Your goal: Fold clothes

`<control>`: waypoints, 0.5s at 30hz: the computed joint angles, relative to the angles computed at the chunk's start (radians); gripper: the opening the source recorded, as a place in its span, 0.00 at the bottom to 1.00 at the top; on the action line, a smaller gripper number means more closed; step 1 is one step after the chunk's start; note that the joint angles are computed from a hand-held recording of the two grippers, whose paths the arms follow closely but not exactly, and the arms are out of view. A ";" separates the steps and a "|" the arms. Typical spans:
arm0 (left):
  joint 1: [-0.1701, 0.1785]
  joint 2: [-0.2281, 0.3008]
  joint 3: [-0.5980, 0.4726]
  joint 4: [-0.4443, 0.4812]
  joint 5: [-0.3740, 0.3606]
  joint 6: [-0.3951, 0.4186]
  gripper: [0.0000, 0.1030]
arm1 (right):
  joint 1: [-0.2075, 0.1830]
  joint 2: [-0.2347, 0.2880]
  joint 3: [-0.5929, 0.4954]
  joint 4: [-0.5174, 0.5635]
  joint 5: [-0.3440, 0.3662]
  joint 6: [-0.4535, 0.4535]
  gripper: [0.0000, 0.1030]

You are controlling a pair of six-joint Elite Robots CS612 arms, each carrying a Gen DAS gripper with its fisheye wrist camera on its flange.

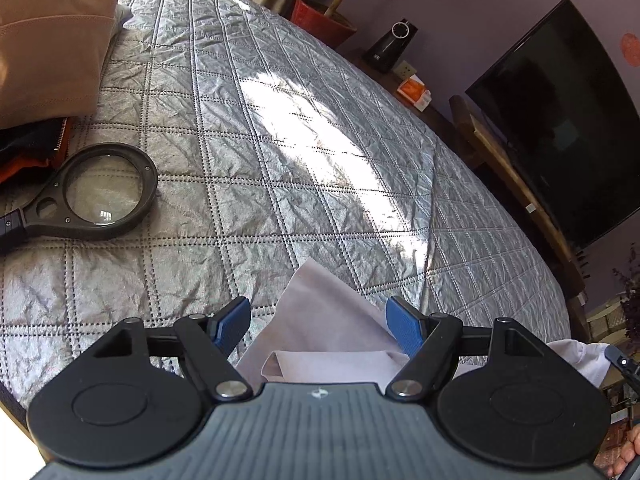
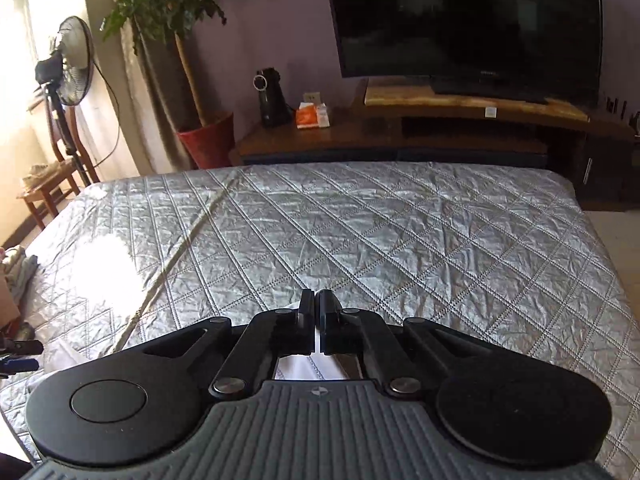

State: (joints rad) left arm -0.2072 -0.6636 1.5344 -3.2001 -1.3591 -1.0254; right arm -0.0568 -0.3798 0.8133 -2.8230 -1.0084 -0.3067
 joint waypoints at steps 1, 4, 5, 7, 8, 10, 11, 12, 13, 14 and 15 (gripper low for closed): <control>0.000 0.000 0.001 -0.002 -0.001 0.003 0.69 | -0.006 -0.022 0.064 -0.104 0.011 -0.010 0.02; 0.000 -0.001 0.002 -0.005 0.001 0.008 0.70 | -0.019 -0.075 0.220 -0.305 0.003 -0.084 0.02; 0.000 -0.001 0.002 -0.005 0.000 0.006 0.70 | -0.022 -0.091 0.266 -0.325 -0.021 -0.131 0.03; 0.000 -0.001 0.003 -0.006 -0.001 0.003 0.70 | -0.026 -0.120 0.353 -0.369 -0.069 -0.222 0.04; 0.000 -0.001 0.003 -0.006 -0.001 0.002 0.70 | -0.028 -0.133 0.394 -0.392 -0.093 -0.266 0.04; -0.002 -0.002 0.003 -0.004 0.000 0.010 0.70 | -0.031 -0.161 0.458 -0.345 -0.155 -0.343 0.04; -0.003 -0.002 0.002 -0.002 0.002 0.013 0.70 | -0.033 -0.168 0.470 -0.314 -0.162 -0.365 0.04; -0.003 -0.002 0.002 0.000 0.003 0.014 0.70 | -0.035 -0.175 0.480 -0.275 -0.170 -0.375 0.04; -0.004 -0.001 0.001 0.001 0.003 0.015 0.70 | -0.037 -0.186 0.482 -0.213 -0.180 -0.354 0.10; -0.004 0.000 -0.001 0.003 0.004 0.015 0.70 | -0.039 -0.196 0.482 -0.150 -0.189 -0.332 0.15; -0.004 0.000 -0.003 0.005 0.003 0.015 0.70 | -0.041 -0.204 0.480 -0.093 -0.194 -0.308 0.21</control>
